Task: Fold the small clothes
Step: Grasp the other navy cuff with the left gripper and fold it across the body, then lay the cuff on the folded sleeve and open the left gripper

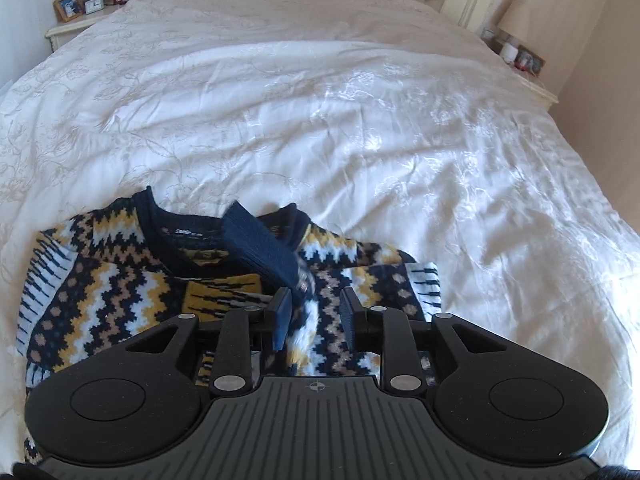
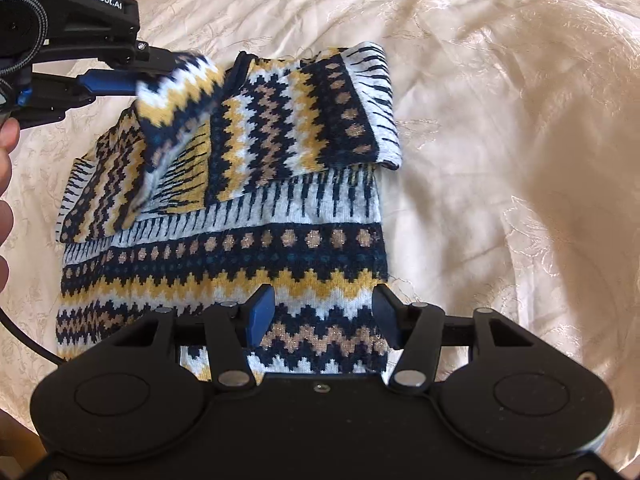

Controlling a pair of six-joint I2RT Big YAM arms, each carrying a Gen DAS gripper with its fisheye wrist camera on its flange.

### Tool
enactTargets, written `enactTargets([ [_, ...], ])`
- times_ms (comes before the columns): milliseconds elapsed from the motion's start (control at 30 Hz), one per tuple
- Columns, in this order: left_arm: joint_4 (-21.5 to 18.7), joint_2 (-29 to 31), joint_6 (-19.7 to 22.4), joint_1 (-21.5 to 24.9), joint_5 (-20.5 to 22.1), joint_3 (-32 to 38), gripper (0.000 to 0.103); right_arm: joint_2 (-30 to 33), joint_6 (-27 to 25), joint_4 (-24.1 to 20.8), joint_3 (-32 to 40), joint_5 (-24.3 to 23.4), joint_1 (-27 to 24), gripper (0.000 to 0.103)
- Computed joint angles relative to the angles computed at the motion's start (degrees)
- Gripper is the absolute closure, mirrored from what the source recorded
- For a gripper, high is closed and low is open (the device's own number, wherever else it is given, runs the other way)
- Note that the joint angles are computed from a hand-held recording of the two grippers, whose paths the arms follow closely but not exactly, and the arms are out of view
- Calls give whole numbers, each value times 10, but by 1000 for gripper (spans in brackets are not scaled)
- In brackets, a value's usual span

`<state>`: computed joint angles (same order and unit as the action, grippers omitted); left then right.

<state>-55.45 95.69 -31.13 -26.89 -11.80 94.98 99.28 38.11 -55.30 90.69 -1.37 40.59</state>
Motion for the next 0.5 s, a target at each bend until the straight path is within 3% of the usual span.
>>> enactTargets([
  [167, 9, 19, 70, -14, 20, 37, 69, 6, 17, -2, 6, 2, 0, 43],
  [300, 38, -3, 123, -10, 45, 29, 68, 18, 29, -10, 28, 19, 4, 43],
  [433, 62, -53, 138, 19, 42, -16, 62, 32, 38, -14, 59, 41, 8, 43],
  [500, 46, -73, 135, 37, 12, -38, 57, 46, 35, -18, 82, 53, 10, 42],
])
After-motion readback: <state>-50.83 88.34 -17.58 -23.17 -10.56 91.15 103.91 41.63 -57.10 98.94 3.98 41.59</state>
